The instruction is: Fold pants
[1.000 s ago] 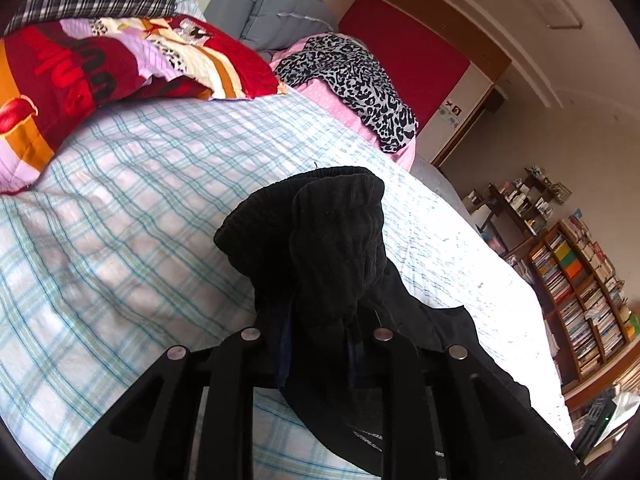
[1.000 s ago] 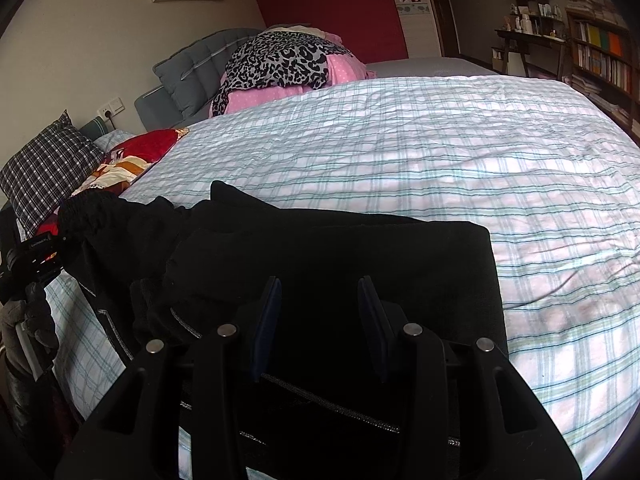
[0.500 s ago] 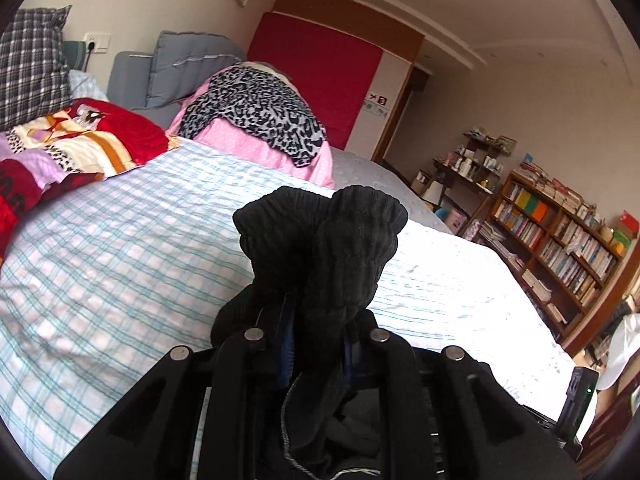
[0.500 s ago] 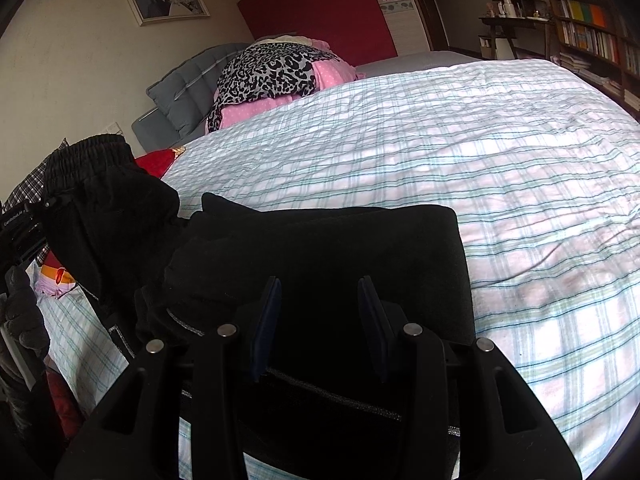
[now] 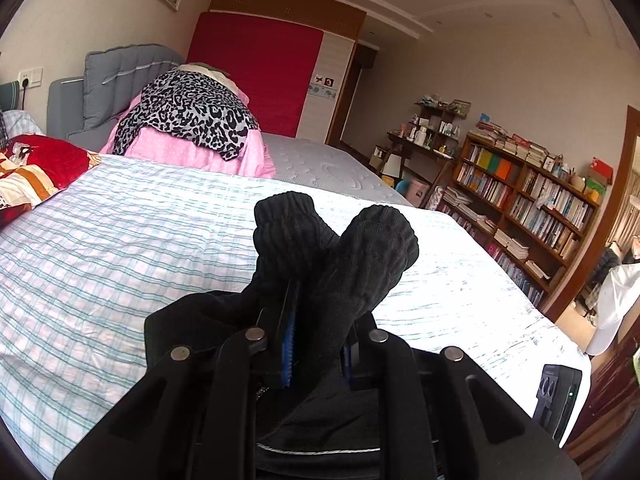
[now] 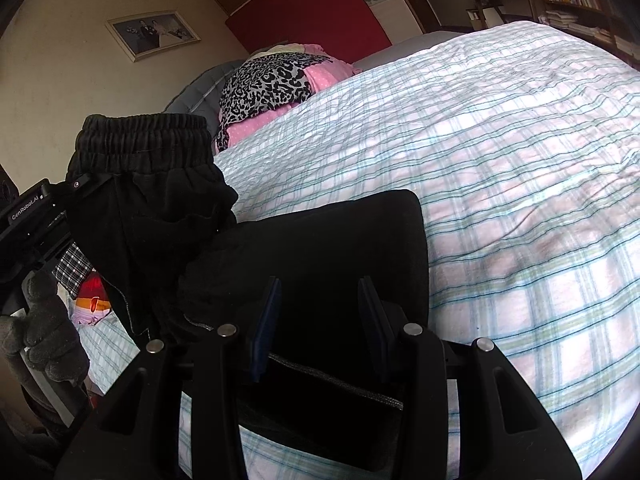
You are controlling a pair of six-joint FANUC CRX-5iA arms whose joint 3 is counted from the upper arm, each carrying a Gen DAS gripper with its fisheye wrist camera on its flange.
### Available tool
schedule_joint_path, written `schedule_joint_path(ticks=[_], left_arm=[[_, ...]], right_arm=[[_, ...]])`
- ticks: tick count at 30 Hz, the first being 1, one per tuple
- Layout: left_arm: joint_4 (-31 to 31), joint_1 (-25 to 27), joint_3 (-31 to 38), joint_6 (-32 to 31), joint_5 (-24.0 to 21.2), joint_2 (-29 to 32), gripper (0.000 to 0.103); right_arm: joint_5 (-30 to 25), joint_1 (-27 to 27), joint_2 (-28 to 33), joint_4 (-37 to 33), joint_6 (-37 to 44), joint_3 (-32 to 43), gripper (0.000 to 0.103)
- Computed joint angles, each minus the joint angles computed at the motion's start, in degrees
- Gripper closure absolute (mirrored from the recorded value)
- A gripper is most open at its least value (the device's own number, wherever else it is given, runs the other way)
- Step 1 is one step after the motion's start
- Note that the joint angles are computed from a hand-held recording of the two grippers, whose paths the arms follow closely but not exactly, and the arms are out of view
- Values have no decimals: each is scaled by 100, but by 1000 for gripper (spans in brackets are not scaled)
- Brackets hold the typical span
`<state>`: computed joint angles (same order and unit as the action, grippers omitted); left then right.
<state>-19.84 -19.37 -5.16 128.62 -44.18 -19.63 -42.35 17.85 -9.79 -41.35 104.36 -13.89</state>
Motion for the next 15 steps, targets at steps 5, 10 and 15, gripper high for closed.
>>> schedule_joint_path(ticks=[5,10,15], left_arm=[[-546,-607,468,377,-201,605,87],[-798,-1076,748,189,-438,1167,87],[-1384,-1626,946,171,-851,1549,87]], right_arm=[[-253,-431,19,-405,231,60,62],[-454,-748,65,-663,317,93,62],[-787,-1111,192,-981,415,178,62]])
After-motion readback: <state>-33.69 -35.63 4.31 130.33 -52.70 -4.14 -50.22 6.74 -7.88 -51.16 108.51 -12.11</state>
